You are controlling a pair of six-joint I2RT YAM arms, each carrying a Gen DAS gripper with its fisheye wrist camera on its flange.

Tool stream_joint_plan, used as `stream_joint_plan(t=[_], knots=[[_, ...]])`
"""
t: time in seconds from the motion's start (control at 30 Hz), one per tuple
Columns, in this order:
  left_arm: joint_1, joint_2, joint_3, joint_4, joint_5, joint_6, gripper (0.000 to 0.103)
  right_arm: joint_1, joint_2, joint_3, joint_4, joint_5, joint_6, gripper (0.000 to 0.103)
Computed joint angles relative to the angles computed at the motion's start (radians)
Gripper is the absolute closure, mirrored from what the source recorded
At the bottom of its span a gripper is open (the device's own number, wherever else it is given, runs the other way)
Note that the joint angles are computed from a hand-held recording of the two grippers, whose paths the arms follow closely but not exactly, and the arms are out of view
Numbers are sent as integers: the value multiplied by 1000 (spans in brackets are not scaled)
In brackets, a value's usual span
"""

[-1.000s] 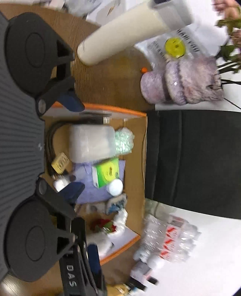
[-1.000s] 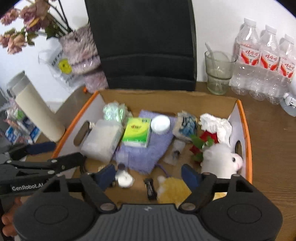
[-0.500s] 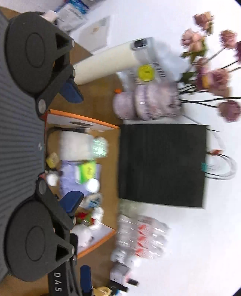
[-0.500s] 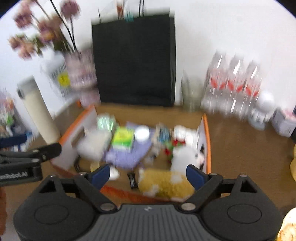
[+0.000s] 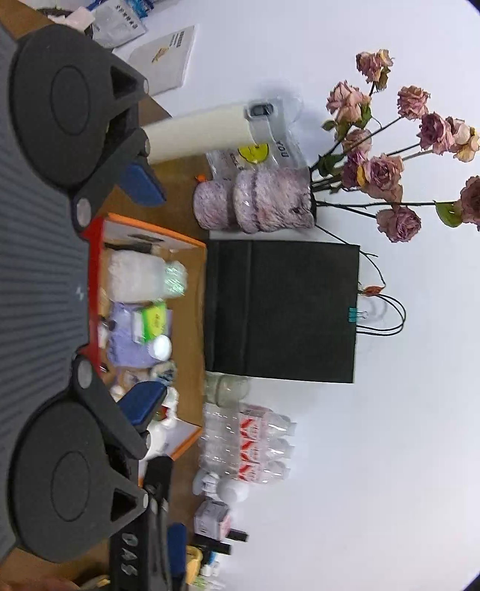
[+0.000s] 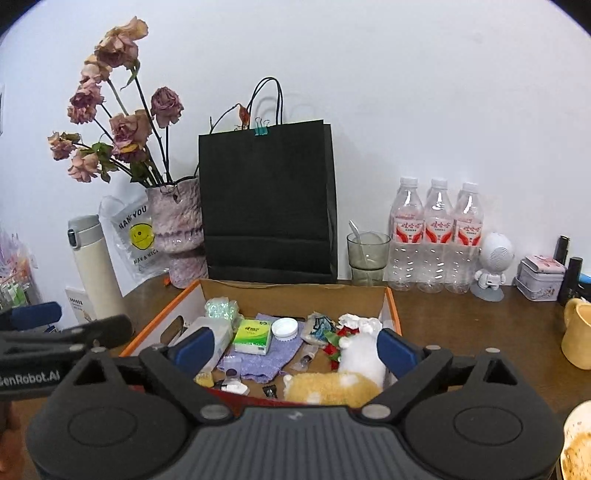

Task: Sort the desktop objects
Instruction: 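Move both tools back over the remaining table items, then grasp the white round lid with the right tool while the left tool grasps a clear wrapper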

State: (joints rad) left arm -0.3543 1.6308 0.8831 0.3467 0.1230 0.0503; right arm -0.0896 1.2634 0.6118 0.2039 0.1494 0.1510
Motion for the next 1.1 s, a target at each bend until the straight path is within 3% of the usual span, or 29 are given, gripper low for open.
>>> stream_joint_plan(t=[0.07, 0.2, 0.43, 0.53, 0.63, 0.8, 0.97, 1.1], knots=[[16, 2, -52, 27, 18, 27, 0, 15, -36, -68, 32, 18, 12, 5], [33, 27, -81, -44, -22, 82, 0, 49, -56, -182, 49, 40, 44, 5], [120, -123, -398, 121, 73, 122, 0, 126, -228, -378, -44, -3, 185, 5], [153, -145, -529, 203, 117, 120, 0, 252, -350, -467, -97, 89, 234, 5], [156, -138, -567, 199, 128, 154, 0, 362, -410, -530, -115, 161, 314, 6], [133, -95, -526, 223, 85, 167, 0, 318, -187, -502, 64, 124, 234, 12], [187, -19, -419, 172, 145, 158, 0, 180, 75, -404, 231, -3, 137, 30], [191, 67, -318, 141, 164, 150, 1, 116, 277, -263, 305, -75, 34, 35]])
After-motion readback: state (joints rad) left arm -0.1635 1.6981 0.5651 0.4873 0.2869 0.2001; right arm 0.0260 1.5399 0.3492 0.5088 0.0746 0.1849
